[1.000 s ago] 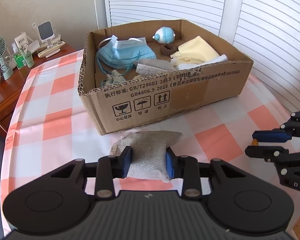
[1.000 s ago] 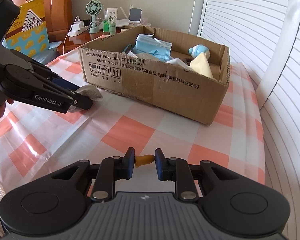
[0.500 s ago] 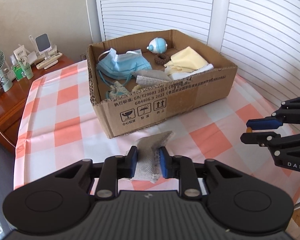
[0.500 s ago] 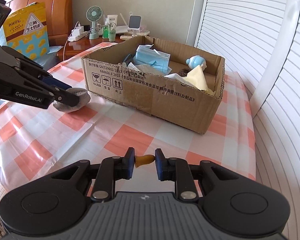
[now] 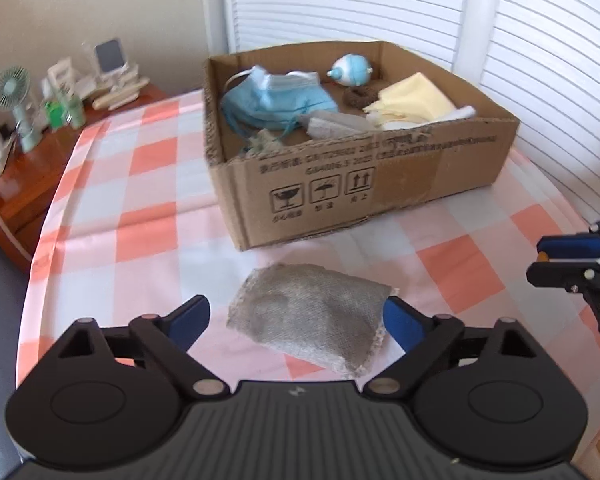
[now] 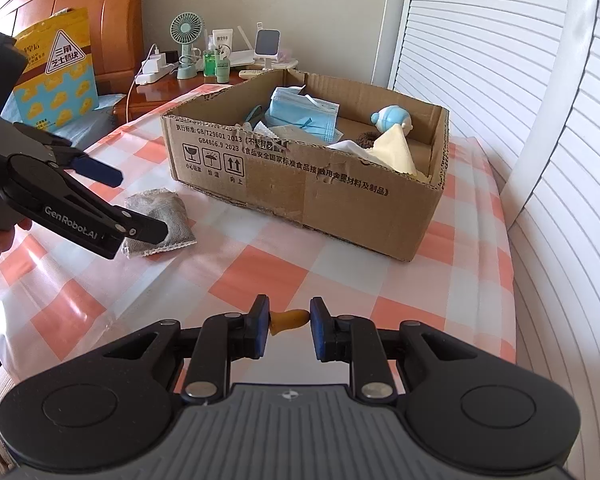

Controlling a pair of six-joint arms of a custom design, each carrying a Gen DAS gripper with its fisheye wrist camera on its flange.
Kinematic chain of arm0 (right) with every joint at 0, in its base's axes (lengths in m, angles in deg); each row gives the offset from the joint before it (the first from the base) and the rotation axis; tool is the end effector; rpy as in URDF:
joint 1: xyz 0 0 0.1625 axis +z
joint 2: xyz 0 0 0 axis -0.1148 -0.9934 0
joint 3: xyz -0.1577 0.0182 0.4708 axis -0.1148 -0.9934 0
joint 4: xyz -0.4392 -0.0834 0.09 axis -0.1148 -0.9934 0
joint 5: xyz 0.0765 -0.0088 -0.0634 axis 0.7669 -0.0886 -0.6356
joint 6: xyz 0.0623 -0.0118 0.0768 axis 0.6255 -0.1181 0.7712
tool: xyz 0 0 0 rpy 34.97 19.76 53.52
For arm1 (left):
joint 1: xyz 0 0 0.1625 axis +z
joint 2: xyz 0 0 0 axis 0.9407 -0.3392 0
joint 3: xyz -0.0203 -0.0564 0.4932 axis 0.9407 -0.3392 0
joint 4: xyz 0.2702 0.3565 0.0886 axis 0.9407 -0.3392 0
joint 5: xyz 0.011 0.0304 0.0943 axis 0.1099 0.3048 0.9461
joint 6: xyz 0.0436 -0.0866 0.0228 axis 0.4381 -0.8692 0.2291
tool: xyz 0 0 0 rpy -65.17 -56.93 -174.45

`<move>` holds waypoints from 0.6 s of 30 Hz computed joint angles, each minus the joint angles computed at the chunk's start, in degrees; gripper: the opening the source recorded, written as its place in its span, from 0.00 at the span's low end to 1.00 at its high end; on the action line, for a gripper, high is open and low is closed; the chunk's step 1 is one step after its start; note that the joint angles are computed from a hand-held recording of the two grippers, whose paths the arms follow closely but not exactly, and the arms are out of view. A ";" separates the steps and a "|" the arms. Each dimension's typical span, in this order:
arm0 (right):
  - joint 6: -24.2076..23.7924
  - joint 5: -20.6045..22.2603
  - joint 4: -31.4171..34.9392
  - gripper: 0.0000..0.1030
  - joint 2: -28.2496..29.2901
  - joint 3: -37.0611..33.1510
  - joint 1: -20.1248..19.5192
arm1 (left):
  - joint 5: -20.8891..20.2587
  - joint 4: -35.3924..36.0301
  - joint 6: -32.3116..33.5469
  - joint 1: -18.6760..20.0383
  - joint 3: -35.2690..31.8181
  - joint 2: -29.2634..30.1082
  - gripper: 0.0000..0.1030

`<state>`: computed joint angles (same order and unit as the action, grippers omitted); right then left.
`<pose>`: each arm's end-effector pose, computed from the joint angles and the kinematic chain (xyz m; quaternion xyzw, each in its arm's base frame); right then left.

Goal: Organize soft objects

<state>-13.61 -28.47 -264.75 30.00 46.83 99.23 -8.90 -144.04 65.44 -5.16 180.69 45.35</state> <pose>0.1216 -0.6864 0.1086 0.3066 -0.8430 0.2798 0.3422 -0.1432 -0.7617 0.0709 0.2844 0.8829 -0.2350 0.2906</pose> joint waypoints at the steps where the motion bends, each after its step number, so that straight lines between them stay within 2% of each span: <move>1: 0.06 -0.07 -0.06 0.25 0.09 -0.08 -0.04 | 1.11 4.30 -5.06 -0.09 -0.57 -0.43 0.91; 3: 0.40 -0.04 -0.22 0.25 0.15 -0.10 -0.14 | 0.70 11.62 -13.67 -0.05 -1.18 -1.61 0.91; 4: 0.73 0.17 0.06 0.25 0.07 -0.11 -0.24 | -1.85 13.60 -15.99 0.35 -1.10 -2.31 0.91; 6: 0.83 0.20 0.34 0.25 0.10 -0.27 -0.36 | -6.06 14.47 -16.88 0.99 -1.10 -2.79 0.91; 7: 0.68 -0.01 0.34 0.25 0.21 -0.45 -0.37 | -6.61 14.33 -16.64 1.04 -1.34 -2.46 0.91; 11: 1.05 0.33 0.27 0.25 0.07 -0.33 -0.47 | -5.16 12.30 -14.56 0.70 -3.13 -0.27 0.91; 13: 1.20 0.29 0.29 0.25 -0.05 -0.21 -0.52 | -4.97 11.50 -14.21 0.71 -4.25 0.78 0.95; 18: 1.33 0.18 0.20 0.25 -0.18 -0.17 -0.62 | -2.10 8.70 -12.50 -0.05 -5.61 3.13 0.94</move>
